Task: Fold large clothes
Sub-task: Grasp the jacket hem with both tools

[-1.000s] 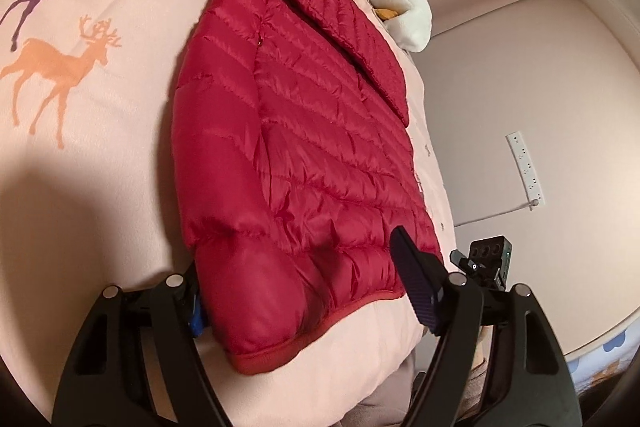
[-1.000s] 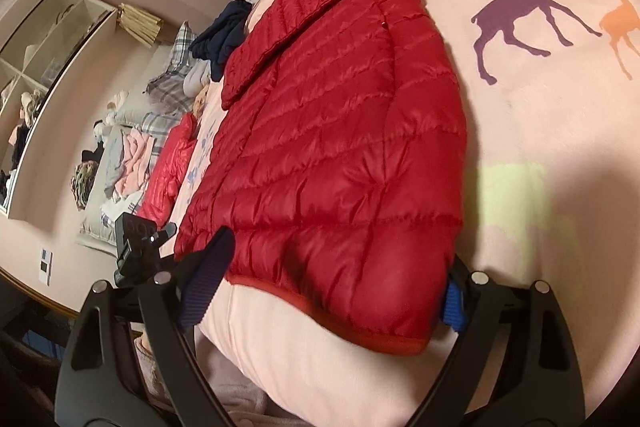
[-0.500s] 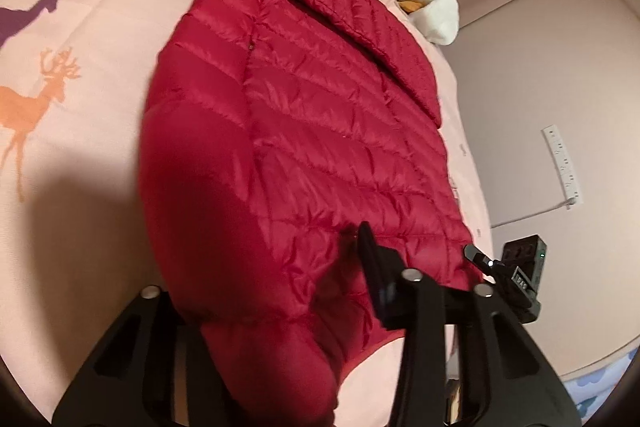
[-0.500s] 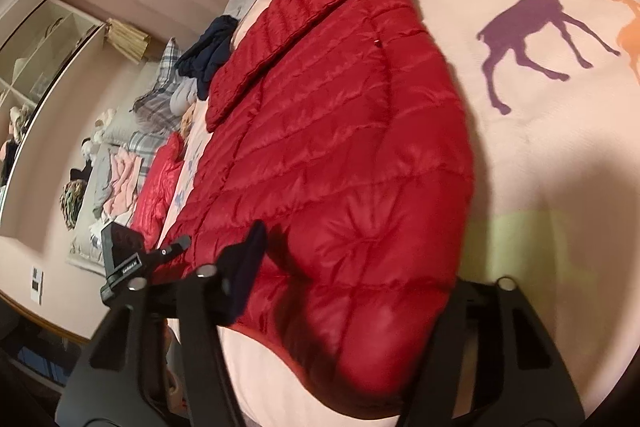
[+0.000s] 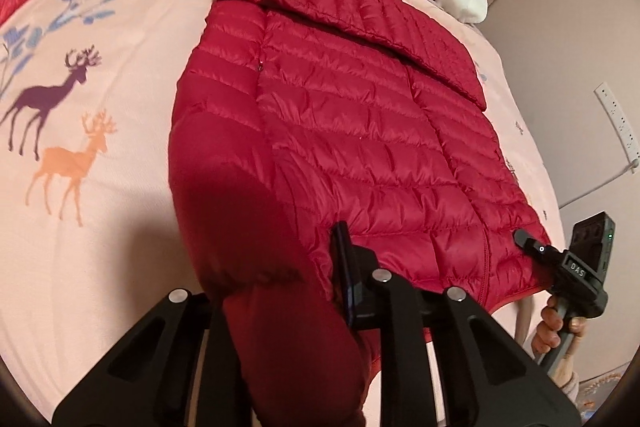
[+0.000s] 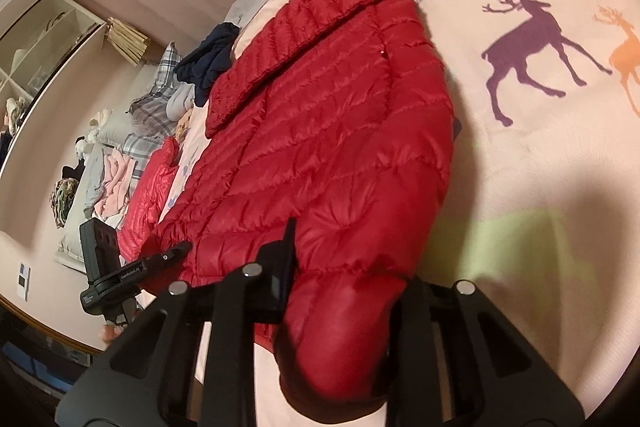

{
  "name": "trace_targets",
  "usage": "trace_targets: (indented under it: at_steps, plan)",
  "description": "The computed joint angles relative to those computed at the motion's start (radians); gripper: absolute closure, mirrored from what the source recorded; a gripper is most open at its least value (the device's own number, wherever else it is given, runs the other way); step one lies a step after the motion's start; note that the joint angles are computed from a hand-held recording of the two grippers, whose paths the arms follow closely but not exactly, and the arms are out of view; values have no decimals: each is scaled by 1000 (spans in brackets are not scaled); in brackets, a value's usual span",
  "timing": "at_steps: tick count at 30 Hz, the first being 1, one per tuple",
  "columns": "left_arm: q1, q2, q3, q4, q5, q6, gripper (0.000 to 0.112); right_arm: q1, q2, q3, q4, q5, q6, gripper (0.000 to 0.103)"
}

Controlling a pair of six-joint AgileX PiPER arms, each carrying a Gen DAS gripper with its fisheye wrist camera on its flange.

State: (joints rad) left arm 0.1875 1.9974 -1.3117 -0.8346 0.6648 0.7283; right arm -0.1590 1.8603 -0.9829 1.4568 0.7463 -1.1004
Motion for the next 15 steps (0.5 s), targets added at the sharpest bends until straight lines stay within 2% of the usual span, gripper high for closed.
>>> trace_targets:
  at_steps: [7, 15]
  plan:
    - [-29, -57, 48, 23, -78, -5, 98, 14, -38, 17, 9, -22, -32, 86]
    - [-48, -95, 67, 38, -106, -7, 99, 11, -65, 27, 20, -12, -69, 87]
